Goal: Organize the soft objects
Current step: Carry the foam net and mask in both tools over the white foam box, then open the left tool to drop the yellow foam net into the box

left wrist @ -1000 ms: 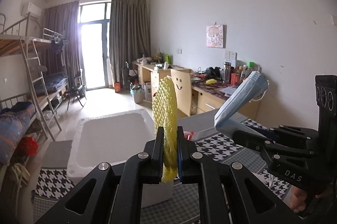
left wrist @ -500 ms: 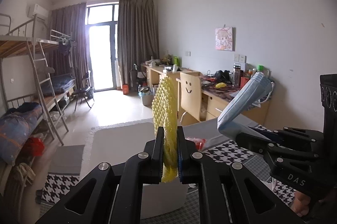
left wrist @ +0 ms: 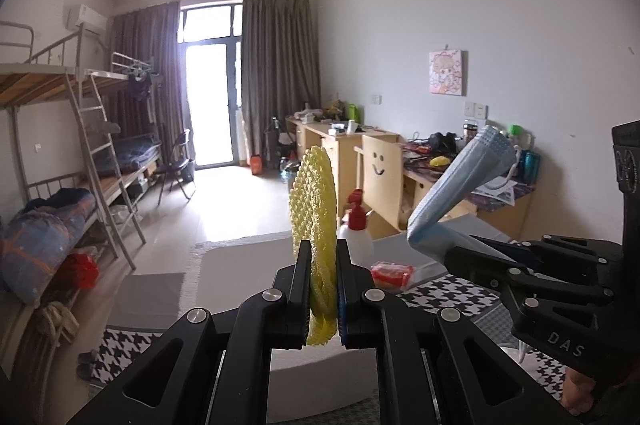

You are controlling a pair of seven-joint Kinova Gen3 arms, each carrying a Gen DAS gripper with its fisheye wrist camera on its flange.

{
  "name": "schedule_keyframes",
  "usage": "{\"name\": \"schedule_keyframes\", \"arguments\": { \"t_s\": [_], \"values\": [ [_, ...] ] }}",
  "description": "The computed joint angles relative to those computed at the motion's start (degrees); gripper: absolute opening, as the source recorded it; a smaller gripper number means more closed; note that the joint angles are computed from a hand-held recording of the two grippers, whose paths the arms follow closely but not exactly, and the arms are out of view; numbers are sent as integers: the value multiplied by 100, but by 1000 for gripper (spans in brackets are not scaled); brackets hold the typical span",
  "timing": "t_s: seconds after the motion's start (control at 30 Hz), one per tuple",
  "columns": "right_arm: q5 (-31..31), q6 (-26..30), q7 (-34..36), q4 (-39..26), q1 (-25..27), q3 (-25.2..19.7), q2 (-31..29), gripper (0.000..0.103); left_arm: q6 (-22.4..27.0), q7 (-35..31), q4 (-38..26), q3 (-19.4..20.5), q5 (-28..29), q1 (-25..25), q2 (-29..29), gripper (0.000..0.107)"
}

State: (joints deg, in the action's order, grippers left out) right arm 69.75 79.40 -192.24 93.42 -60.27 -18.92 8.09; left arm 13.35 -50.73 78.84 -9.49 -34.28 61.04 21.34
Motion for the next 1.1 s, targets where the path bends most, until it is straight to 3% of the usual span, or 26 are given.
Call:
{"name": "schedule_keyframes", "arguments": {
  "t_s": [0.1,0.2,0.67,0.97,1.03,1.1],
  "values": [
    [-8,-49,106,-88,23,23,43,20,88,220,-60,-250,-130,195,54,11],
    [-13,-129,220,-142,44,63,54,20,284,273,-182,-191,-183,170,125,11],
    [-182,-530,575,-305,211,229,130,20,727,413,-508,343,-299,-244,283,11],
    [-360,-742,853,-438,323,330,177,20,1139,-39,-952,743,111,-584,540,12],
    [-381,-774,887,-453,334,346,189,20,1224,-153,-1012,803,238,-658,569,23],
    [-399,-776,906,-475,328,359,204,20,1187,-121,-964,746,299,-670,553,59]
  ]
}}
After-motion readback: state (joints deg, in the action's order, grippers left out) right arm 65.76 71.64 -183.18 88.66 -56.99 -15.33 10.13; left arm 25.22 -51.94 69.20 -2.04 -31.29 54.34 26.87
